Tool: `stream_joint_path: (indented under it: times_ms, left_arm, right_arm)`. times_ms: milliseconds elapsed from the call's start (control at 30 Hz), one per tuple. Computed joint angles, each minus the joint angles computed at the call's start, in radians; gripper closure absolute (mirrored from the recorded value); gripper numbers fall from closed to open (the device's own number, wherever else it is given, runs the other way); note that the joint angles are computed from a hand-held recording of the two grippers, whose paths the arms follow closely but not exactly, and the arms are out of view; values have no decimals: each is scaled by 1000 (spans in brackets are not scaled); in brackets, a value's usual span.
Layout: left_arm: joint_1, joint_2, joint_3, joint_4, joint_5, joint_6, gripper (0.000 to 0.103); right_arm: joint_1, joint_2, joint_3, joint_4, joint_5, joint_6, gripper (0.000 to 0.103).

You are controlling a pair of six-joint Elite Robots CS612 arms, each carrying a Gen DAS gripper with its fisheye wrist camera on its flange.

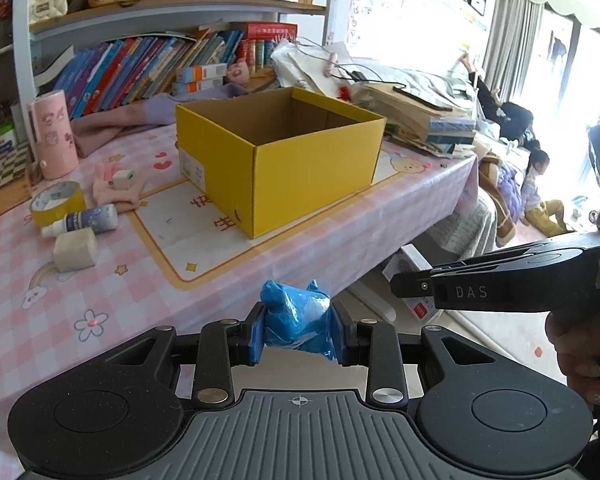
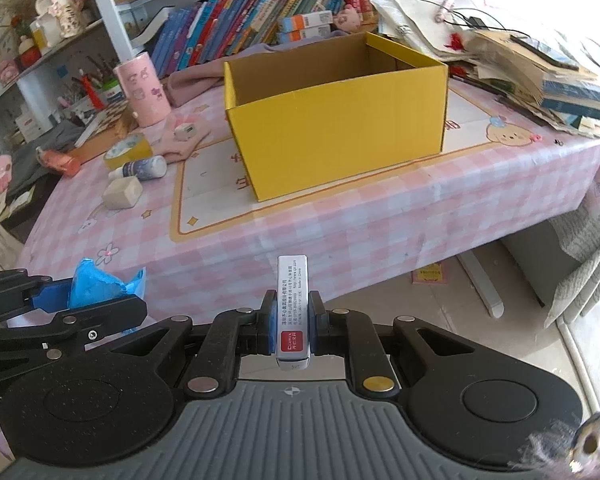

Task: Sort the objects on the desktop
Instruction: 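Carry the blue bag and white medicine box with both tools over the yellow box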

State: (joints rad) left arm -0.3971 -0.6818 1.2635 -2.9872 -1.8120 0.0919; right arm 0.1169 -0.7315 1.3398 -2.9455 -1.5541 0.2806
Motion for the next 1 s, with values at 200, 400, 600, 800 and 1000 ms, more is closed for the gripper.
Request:
stream_joint_path:
  times_ms: [200, 400, 600, 800, 1000]
  left_arm:
    - [-4, 13, -24, 14, -18, 16, 72]
    - [-8, 28, -55, 31, -31, 23, 72]
    - [-13, 41, -82, 55, -39, 31, 72]
    - [-15, 51, -108, 108, -49, 47, 72]
    - [-20, 64, -134, 102, -28, 65, 72]
  right_arm:
    - [-6, -1, 2, 3, -11, 16, 90]
    - [-12, 1, -6, 16, -19, 6, 90]
    - [-21, 5, -16, 33, -18, -3, 90]
    - [-27, 13, -32, 52, -5, -7, 90]
    - [-38, 27, -53, 69, 23, 13, 90]
